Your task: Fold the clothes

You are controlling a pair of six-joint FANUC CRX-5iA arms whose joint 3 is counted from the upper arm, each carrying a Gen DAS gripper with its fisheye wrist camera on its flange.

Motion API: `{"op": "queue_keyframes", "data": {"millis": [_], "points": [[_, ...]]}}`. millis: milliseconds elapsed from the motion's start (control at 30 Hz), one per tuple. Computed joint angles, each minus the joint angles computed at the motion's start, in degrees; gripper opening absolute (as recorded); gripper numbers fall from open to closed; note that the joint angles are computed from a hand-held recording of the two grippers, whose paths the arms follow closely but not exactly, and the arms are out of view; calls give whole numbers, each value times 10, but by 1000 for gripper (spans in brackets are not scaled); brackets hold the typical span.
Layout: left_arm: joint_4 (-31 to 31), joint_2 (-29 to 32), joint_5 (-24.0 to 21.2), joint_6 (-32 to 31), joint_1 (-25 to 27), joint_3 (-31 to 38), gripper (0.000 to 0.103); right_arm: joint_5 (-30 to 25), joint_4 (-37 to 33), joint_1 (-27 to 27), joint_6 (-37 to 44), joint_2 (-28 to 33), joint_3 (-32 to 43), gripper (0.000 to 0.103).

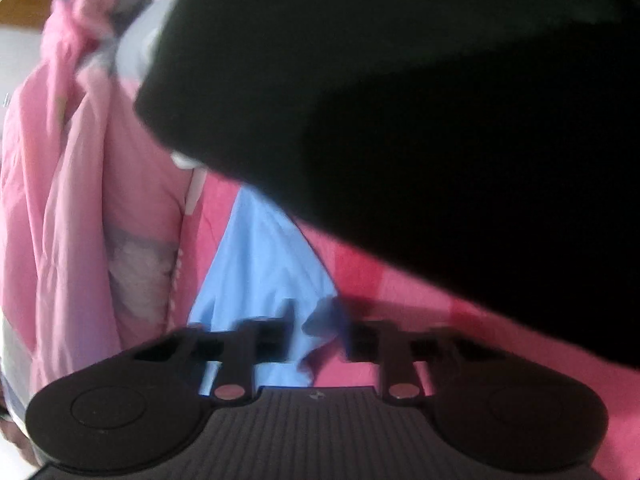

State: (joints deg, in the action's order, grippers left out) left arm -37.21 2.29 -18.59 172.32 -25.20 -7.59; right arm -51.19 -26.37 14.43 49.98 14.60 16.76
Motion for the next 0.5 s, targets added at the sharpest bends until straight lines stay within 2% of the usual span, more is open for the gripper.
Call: {"op": "queue_keyframes", "data": {"millis": [133, 300, 400, 500], "points": [[1, 0, -1, -2, 0, 1, 53, 53, 187, 63, 10, -24, -43, 3], [3, -1, 0, -3, 1, -1, 53, 52, 366, 111, -19, -6, -69, 3], [3, -2, 2, -3, 2, -2, 53, 38, 412, 124, -21, 12, -70, 6], [4, -2, 3, -2, 2, -3, 53, 39, 425, 128, -32, 3, -78, 9]]}}
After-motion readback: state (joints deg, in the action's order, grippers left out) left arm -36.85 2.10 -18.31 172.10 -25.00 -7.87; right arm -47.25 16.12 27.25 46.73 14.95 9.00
